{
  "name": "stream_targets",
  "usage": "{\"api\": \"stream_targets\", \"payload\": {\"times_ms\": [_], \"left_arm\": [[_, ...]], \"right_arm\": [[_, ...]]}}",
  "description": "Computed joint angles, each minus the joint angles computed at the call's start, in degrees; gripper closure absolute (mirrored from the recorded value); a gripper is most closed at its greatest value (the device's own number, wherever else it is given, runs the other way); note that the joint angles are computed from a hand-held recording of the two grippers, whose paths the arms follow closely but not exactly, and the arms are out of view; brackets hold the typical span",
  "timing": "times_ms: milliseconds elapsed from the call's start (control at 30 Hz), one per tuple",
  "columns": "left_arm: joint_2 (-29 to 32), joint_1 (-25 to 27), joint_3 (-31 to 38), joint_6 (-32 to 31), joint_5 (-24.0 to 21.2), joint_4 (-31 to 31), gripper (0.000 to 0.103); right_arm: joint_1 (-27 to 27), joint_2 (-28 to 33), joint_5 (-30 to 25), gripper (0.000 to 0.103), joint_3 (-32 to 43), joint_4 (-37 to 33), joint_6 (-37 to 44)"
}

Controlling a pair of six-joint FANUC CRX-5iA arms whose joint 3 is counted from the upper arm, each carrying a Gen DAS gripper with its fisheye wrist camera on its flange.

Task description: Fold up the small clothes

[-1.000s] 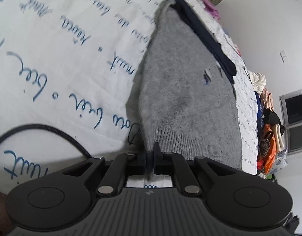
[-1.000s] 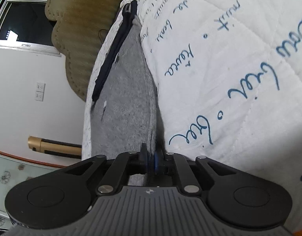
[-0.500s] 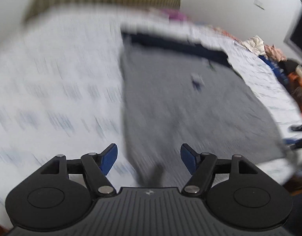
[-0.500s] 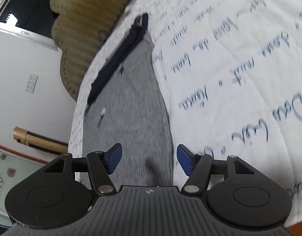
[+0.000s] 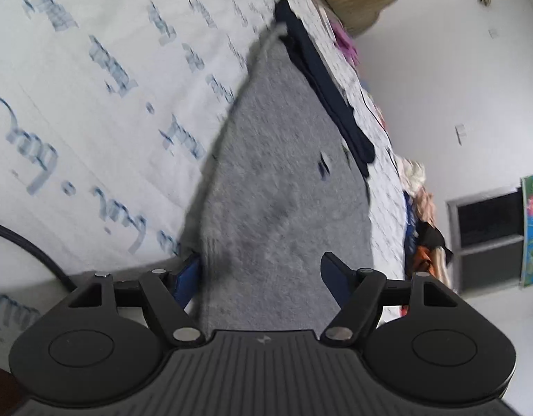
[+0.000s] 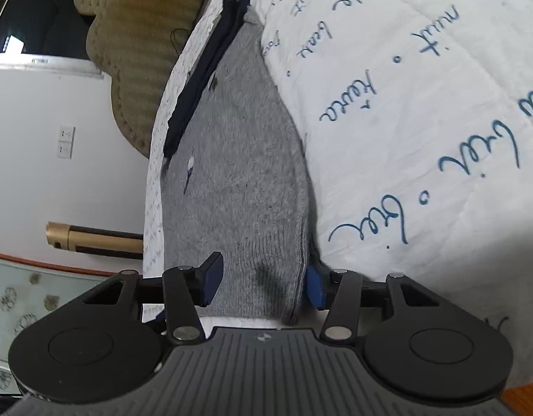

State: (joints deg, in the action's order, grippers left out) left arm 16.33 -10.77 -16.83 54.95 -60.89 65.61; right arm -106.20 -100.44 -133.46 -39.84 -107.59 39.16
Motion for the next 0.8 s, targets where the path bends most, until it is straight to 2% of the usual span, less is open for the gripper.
{"api": "stream_targets", "payload": {"times_ms": [33, 100, 233, 267, 300, 333, 367, 500, 567, 800], "left_arm": [[0.26, 0.03, 0.38, -0.12, -1.08, -0.87, 0.048], [2.33, 0.02, 3.14, 1.18, -4.88, -4.62, 0.067], [2.85, 0.12, 3.27, 0.89, -6.21, -5.04, 0.068], [2.91, 0.02, 3.26, 1.15, -5.97, -4.88, 0.070], [2.99, -0.14, 3.38, 1.40, -5.68, -5.15, 0.087], [3.18, -0.30, 4.11, 2.12, -5.40, -6.70, 0.098], [2.95, -0.60, 4.52, 2.78, -4.65, -8.30, 0.098], [3.25, -0.74, 5.54, 2.45, -4.90, -9.19, 0.098], [3.44, -0.63, 6.14, 1.73, -5.52, -8.38, 0.098], [4.09, -0.86, 9.44, 0.06, -4.67, -3.84, 0.098]], "right_arm": [[0.21, -0.36, 0.24, 0.047, -0.50, -0.49, -0.73], [0.22, -1.03, 0.27, 0.047, -1.25, -1.92, -1.78], [0.89, -2.07, 1.59, 0.050, -2.78, -2.37, -3.15], [1.48, -2.48, 2.49, 0.058, -3.32, -1.80, -3.91], [2.00, -2.90, 3.29, 0.062, -3.84, -1.37, -4.69], [2.13, -3.29, 3.61, 0.074, -4.13, -1.34, -5.31], [2.12, -3.74, 3.54, 0.092, -4.19, -1.29, -5.58], [1.67, -4.92, 3.32, 0.092, -2.99, -2.06, -3.01], [2.26, -4.95, 5.18, 0.092, -3.08, -1.66, -2.37], [-0.96, -1.52, 7.93, 0.092, -1.76, -3.10, 2.11]]}}
